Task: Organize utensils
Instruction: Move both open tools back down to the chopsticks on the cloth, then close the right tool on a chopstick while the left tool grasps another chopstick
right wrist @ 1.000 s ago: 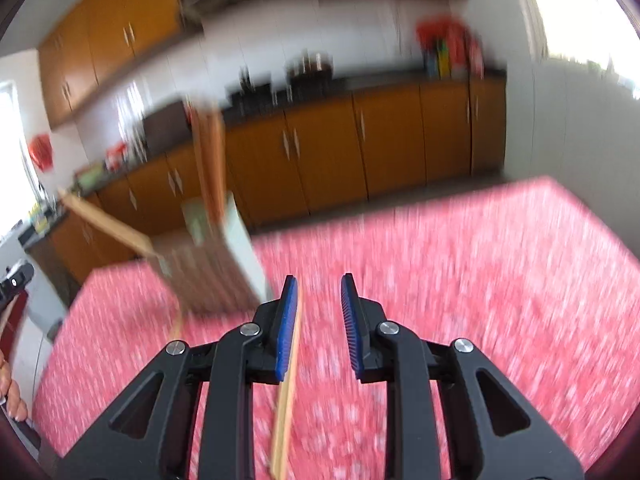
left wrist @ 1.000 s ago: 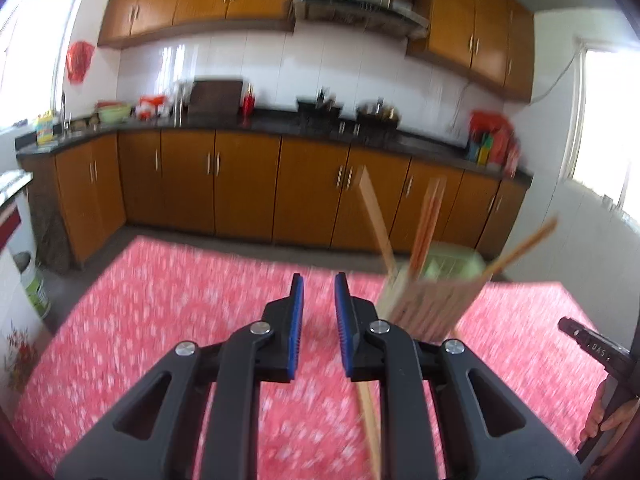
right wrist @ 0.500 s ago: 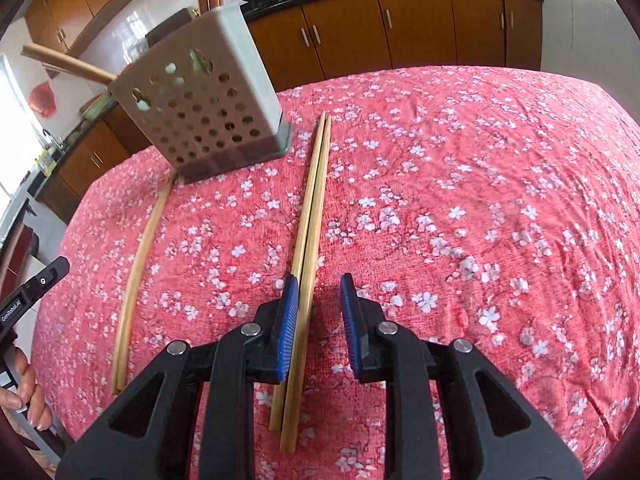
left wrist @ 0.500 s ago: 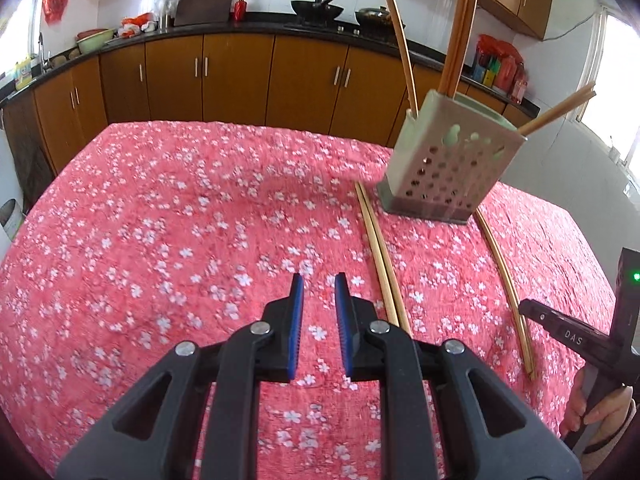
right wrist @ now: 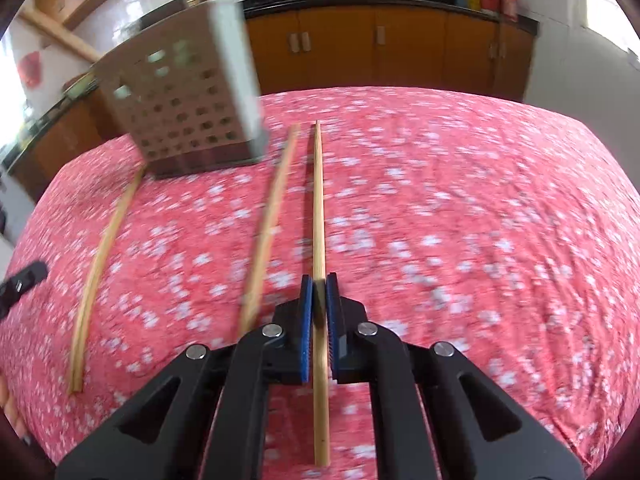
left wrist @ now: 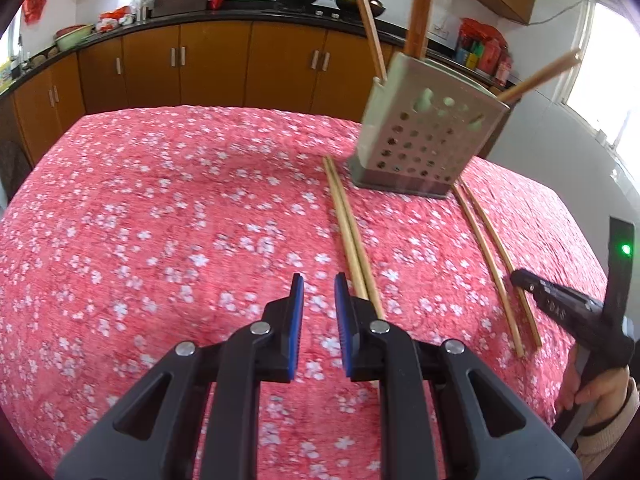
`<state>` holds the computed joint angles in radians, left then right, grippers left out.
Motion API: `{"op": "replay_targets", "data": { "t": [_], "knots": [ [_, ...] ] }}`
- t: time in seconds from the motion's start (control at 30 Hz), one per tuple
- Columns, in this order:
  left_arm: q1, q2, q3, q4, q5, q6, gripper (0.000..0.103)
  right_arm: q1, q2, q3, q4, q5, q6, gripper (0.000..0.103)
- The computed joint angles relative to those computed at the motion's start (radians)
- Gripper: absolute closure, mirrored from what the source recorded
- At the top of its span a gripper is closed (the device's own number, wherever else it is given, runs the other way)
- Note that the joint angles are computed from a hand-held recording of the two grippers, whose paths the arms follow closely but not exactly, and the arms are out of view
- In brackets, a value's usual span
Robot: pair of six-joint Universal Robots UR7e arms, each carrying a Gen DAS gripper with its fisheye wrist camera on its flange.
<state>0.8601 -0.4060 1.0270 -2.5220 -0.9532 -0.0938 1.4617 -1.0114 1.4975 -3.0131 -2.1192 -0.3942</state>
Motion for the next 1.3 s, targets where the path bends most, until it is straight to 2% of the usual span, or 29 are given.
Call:
{"op": "replay_targets", "data": {
  "t": [0.17, 0.47, 0.8, 0.93, 1.07, 1.3],
  "knots": [
    [-0.002, 0.015, -0.006, 0.028, -0.047, 0.019, 0.088, -0.02, -0.02, 0.005, -0.013, -0.001, 0.035, 0.095],
    [-0.01, 0.039, -0.019, 0.088, -0.032, 0.013, 0.091, -0.024, -0.017, 0.001, -0.021, 0.001, 0.017, 0.095],
    [-0.025, 0.08, -0.051, 0.089, 0.064, 0.003, 0.094, -0.018, -0.034, 0.029, -0.008, 0.017, 0.024, 0.095],
    [-0.01, 0.094, -0.096, 0.114, 0.12, -0.028, 0.095, -0.014, -0.031, 0.039, -0.033, 0.011, -0.018, 0.095],
    [0.017, 0.099, -0.137, 0.126, 0.167, -0.039, 0.095, -0.017, -0.026, 0.025, -0.033, 0.012, -0.021, 0.095],
    [0.051, 0.102, -0.172, 0.093, 0.165, 0.023, 0.094, -0.025, 0.002, -0.041, -0.013, 0.0, 0.0, 0.095]
  ]
}}
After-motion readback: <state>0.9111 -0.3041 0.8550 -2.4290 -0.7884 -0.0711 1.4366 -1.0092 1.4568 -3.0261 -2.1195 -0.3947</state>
